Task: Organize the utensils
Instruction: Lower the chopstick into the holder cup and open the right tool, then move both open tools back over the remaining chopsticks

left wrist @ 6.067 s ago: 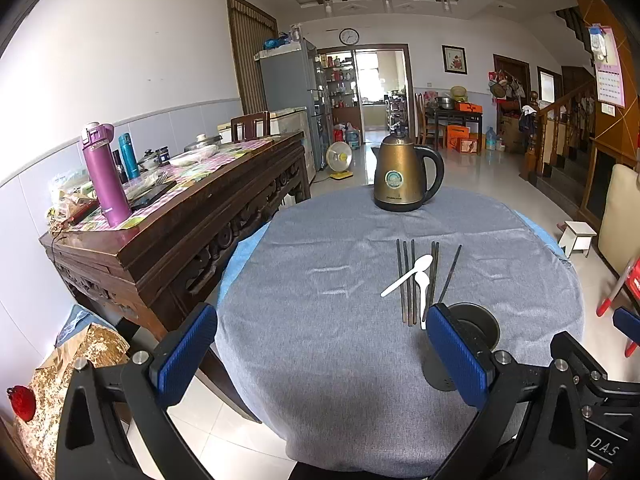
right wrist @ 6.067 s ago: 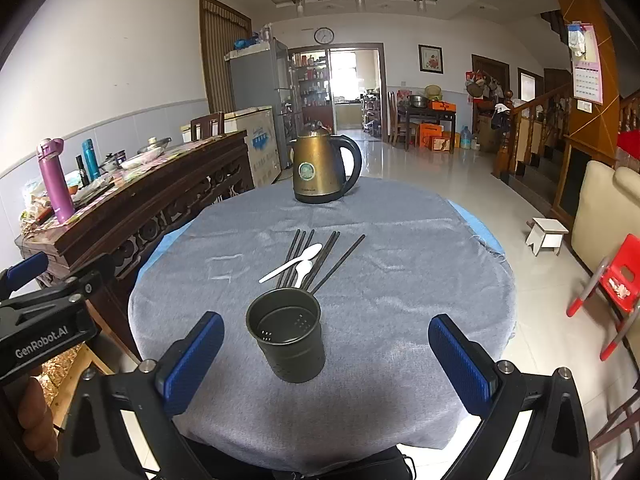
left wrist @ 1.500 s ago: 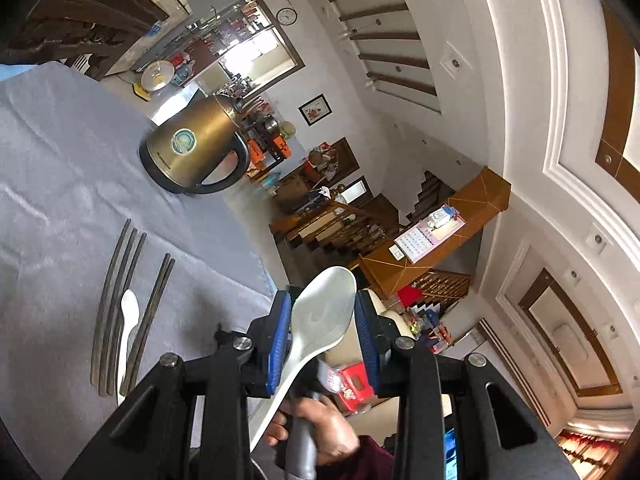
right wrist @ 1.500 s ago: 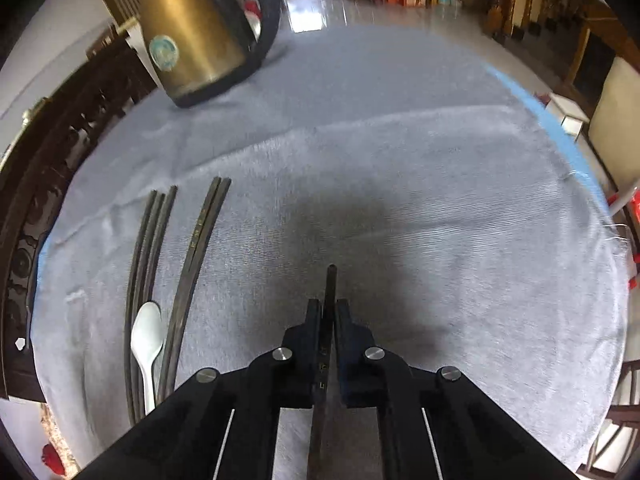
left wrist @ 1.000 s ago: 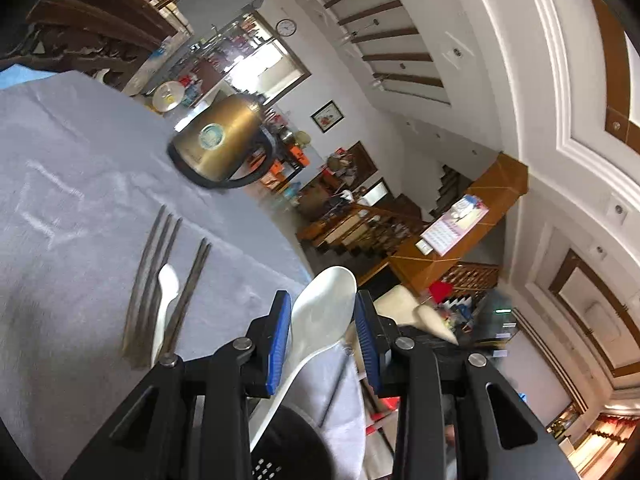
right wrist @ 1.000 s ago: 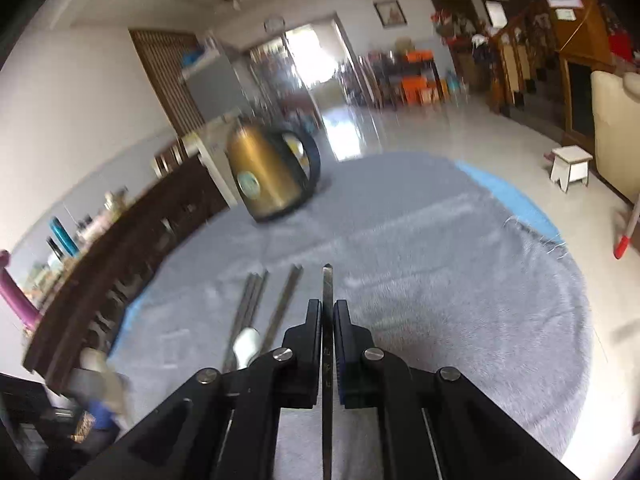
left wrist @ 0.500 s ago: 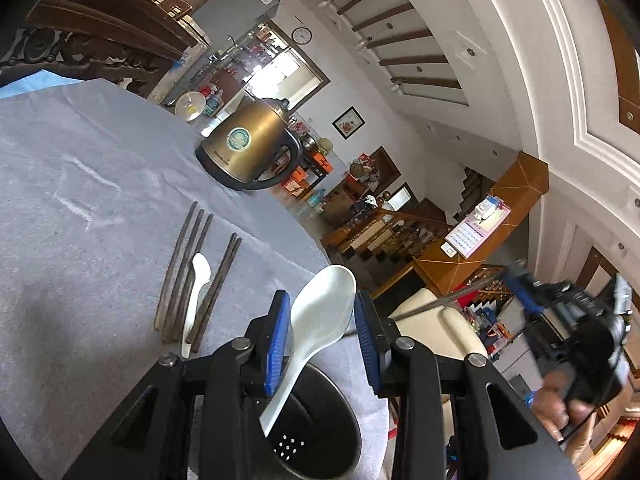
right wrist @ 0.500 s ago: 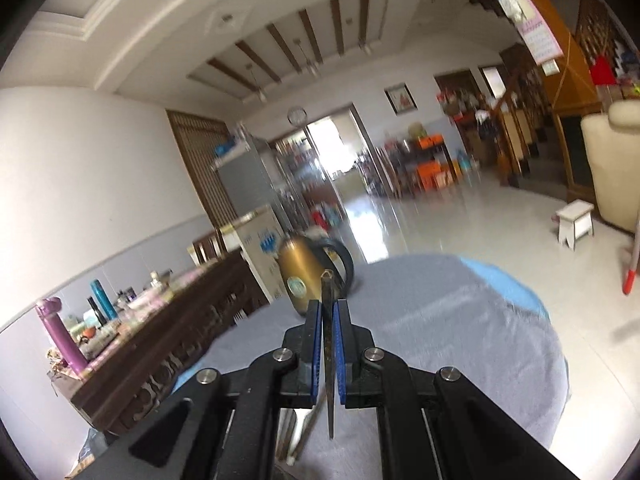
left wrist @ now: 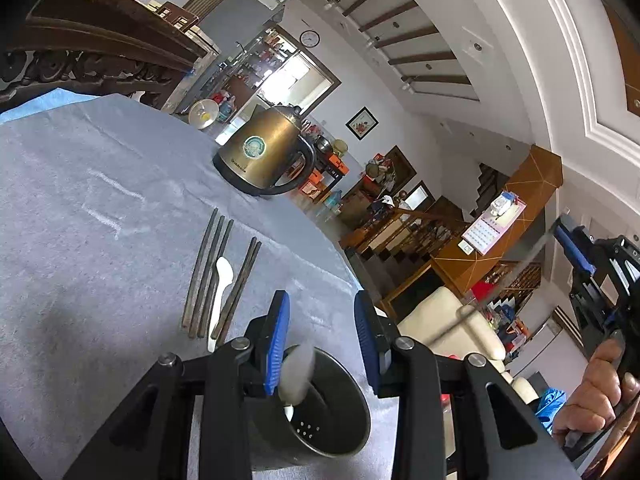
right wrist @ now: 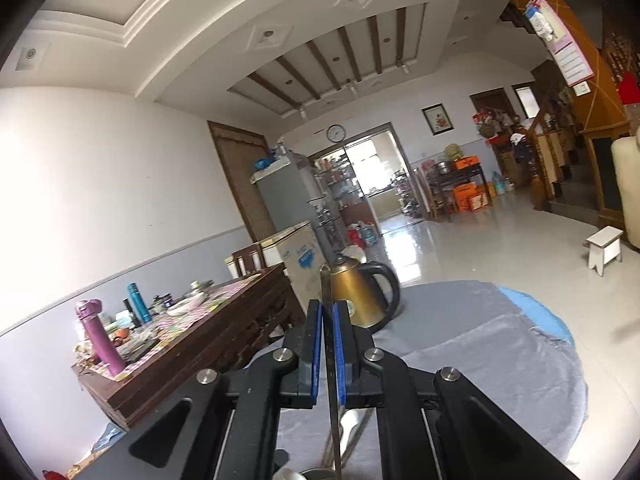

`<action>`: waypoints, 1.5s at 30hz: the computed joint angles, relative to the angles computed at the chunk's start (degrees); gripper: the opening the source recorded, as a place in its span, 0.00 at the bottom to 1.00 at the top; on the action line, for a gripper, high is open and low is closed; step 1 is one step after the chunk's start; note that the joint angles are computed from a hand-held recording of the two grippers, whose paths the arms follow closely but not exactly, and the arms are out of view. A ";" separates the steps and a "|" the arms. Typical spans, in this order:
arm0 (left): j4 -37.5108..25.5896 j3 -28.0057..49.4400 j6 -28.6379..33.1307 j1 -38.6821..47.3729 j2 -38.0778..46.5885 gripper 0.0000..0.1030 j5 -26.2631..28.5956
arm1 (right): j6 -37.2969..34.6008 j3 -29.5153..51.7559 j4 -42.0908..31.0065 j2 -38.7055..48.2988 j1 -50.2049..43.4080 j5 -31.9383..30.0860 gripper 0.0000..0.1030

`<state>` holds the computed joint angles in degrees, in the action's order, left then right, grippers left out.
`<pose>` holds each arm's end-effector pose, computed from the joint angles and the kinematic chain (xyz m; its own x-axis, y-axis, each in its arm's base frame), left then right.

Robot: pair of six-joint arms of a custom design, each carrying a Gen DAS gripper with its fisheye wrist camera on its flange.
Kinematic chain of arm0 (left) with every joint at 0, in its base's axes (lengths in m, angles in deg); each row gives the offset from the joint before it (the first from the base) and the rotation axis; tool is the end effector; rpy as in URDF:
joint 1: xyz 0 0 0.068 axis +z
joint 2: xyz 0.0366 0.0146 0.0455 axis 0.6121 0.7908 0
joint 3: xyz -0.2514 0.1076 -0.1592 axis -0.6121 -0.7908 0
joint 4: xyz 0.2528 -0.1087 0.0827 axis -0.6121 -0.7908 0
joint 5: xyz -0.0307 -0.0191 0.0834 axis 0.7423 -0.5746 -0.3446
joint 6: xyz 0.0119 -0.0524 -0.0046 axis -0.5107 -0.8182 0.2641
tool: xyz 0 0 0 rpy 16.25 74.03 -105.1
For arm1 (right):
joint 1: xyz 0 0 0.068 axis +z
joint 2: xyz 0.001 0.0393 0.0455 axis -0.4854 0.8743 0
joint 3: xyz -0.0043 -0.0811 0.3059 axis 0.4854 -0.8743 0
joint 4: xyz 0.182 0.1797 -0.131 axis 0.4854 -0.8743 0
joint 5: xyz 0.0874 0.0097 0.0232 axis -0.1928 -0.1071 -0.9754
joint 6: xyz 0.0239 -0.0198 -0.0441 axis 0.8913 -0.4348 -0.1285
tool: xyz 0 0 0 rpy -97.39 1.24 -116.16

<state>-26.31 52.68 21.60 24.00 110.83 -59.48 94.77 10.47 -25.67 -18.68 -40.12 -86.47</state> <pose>0.2710 -0.0752 0.2074 -0.4930 -0.5587 -0.6669 0.1705 0.6896 -0.7038 0.2616 -0.0321 0.3783 -0.2510 0.2934 -0.9225 -0.2929 0.8853 0.3612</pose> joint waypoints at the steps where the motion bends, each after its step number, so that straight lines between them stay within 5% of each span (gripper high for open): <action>1: 0.03 -0.23 -0.18 0.30 -0.53 0.33 0.21 | -0.44 -0.10 -0.14 -0.16 1.42 1.03 0.07; 6: -3.94 0.15 1.47 1.87 -3.83 0.33 -0.78 | -4.60 -1.52 -0.68 0.13 6.53 5.95 0.07; 12: -18.29 4.27 7.30 2.95 -6.08 0.61 -6.11 | -11.37 -1.58 -6.44 4.07 10.54 9.36 0.10; 16: -24.72 6.93 9.98 5.25 -5.85 0.63 -6.55 | -11.37 -2.13 -7.90 6.64 8.82 6.73 0.56; 17: -26.70 7.83 10.81 5.73 -5.74 0.63 -7.05 | -9.89 -2.77 -6.77 6.36 7.80 5.67 0.57; 27: -34.39 12.11 16.33 8.36 -1.71 0.63 -11.50 | -0.50 -1.29 -2.89 13.78 -3.89 0.98 0.56; 45: -42.30 24.77 22.26 8.12 14.44 0.63 -10.78 | -4.80 11.87 -15.25 39.06 -4.37 -2.90 0.49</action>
